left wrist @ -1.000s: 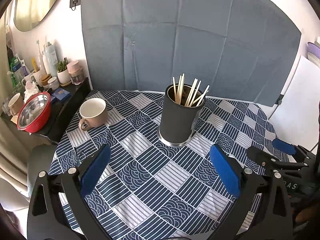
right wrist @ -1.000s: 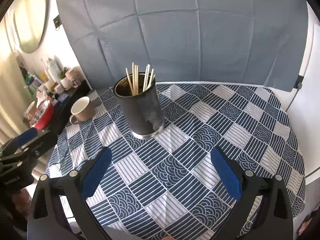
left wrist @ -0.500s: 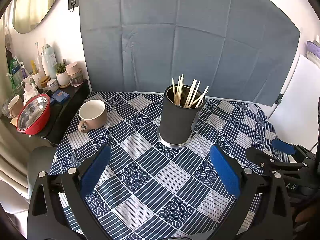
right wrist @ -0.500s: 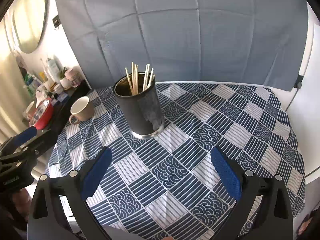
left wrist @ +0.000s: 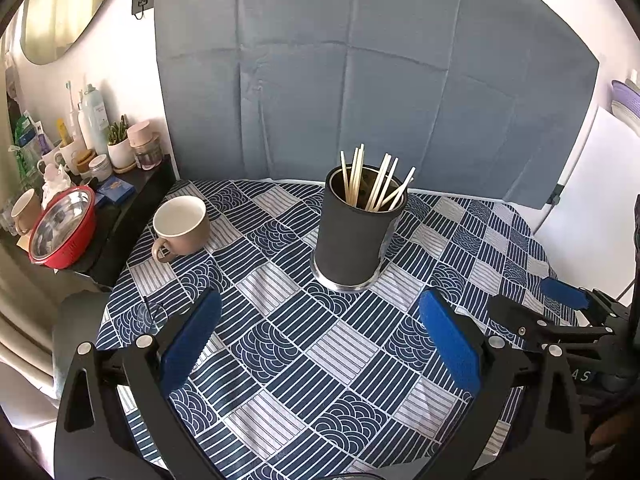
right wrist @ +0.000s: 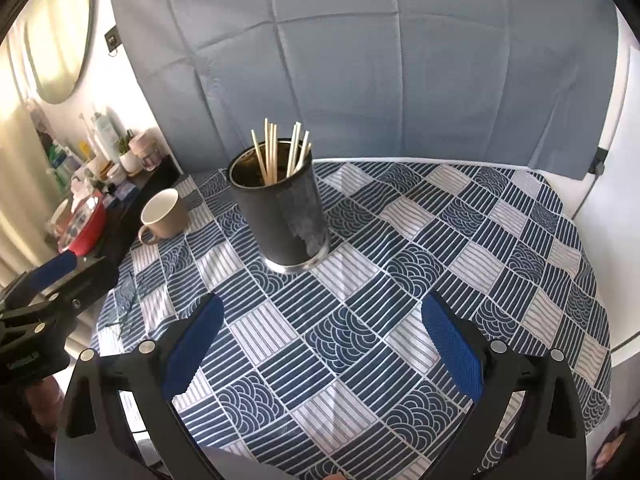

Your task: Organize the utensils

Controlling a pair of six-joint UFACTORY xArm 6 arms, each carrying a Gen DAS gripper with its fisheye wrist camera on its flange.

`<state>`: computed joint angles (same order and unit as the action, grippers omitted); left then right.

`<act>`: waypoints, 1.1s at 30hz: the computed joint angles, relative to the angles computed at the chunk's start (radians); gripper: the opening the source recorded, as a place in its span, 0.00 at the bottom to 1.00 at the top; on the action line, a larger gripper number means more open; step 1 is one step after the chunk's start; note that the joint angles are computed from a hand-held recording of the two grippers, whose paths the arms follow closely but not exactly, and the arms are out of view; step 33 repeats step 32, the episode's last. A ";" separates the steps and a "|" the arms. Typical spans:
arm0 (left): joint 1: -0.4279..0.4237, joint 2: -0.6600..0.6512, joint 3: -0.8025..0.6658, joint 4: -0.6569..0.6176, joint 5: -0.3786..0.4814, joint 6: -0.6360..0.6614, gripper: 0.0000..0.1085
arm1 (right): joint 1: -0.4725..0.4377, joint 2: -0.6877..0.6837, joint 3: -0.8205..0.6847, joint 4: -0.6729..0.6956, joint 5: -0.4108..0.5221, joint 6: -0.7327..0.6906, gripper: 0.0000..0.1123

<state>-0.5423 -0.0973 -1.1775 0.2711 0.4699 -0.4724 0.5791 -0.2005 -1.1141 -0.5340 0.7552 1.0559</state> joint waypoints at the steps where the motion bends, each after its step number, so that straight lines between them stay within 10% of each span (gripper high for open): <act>1: 0.000 -0.001 0.001 -0.002 -0.001 0.001 0.89 | 0.000 0.000 0.000 0.001 0.002 0.001 0.85; 33: 0.008 0.015 -0.018 0.020 0.026 -0.034 0.89 | -0.005 0.024 -0.023 0.009 0.010 -0.016 0.85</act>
